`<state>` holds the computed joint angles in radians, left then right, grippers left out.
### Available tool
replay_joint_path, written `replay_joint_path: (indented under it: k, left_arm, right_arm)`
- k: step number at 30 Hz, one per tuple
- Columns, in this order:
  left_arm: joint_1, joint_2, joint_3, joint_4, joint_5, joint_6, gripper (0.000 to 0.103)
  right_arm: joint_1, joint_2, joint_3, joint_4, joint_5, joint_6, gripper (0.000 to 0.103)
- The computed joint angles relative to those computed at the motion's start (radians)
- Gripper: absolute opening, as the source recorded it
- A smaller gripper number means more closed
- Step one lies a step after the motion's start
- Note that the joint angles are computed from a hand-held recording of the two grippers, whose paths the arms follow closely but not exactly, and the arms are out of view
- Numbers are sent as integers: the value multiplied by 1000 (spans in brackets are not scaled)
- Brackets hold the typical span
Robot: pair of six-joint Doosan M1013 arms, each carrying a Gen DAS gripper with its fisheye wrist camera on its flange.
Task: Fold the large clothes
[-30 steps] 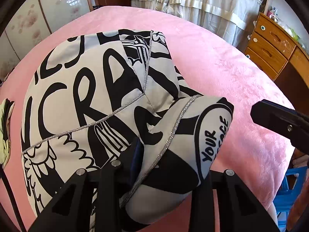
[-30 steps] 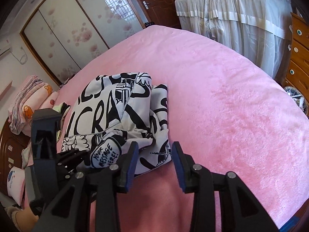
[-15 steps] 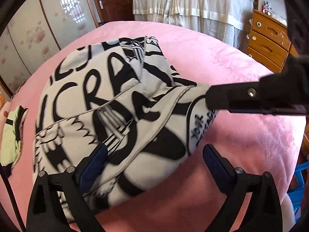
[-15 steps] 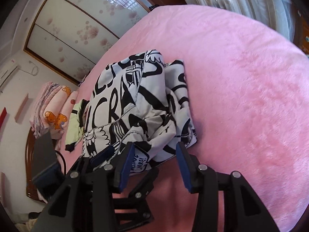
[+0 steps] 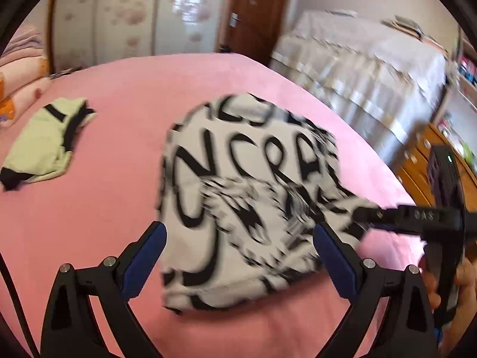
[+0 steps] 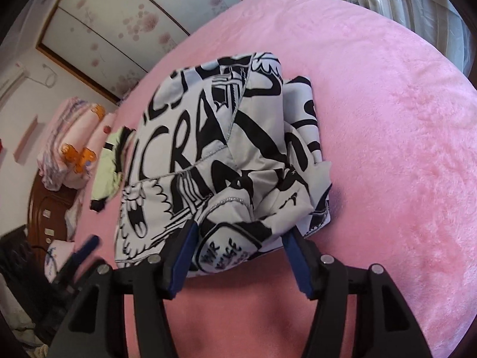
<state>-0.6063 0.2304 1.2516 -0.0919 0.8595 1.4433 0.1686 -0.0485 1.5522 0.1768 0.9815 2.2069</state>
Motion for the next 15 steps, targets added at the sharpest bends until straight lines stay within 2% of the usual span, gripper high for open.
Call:
replay_joint_path:
  k: [1, 2, 3, 4, 5, 6, 8, 9, 10, 12, 13, 15]
  left_arm:
    - [5, 11, -15, 16, 12, -14, 98]
    - [10, 24, -35, 37, 33, -25, 98]
    - [14, 39, -56, 61, 59, -37, 96]
    - [16, 53, -75, 79, 78, -47, 94]
    - [18, 66, -93, 94, 96, -58, 86]
    - [20, 77, -105, 93, 109, -58, 78]
    - [23, 88, -109, 61, 113, -34, 72]
    - [21, 94, -105, 46, 108, -13, 71]
    - [16, 102, -101, 48, 113, -4, 71]
    - [6, 122, -99, 41, 111, 26, 71]
    - [-5, 122, -87, 74, 99, 27, 71]
    - [-38, 119, -66, 189, 68, 14, 72]
  right_arm:
    - [-1, 7, -8, -6, 2, -2, 57]
    - [2, 15, -20, -22, 3, -16, 48]
    - [9, 23, -38, -45, 3, -56, 33]
    - [18, 30, -58, -77, 8, -94, 31]
    - [32, 31, -72, -125, -4, -124, 28]
    - [43, 20, -74, -165, -44, -161, 27]
    - [53, -13, -47, -228, -142, -213, 26]
    - [51, -23, -32, -261, -166, -206, 26]
    - [46, -22, -21, -292, -164, -185, 25]
    - [18, 3, -4, -290, -80, -138, 25]
    - [6, 15, 11, -270, -44, -135, 25]
    - [-2, 13, 53, -256, -41, -104, 27]
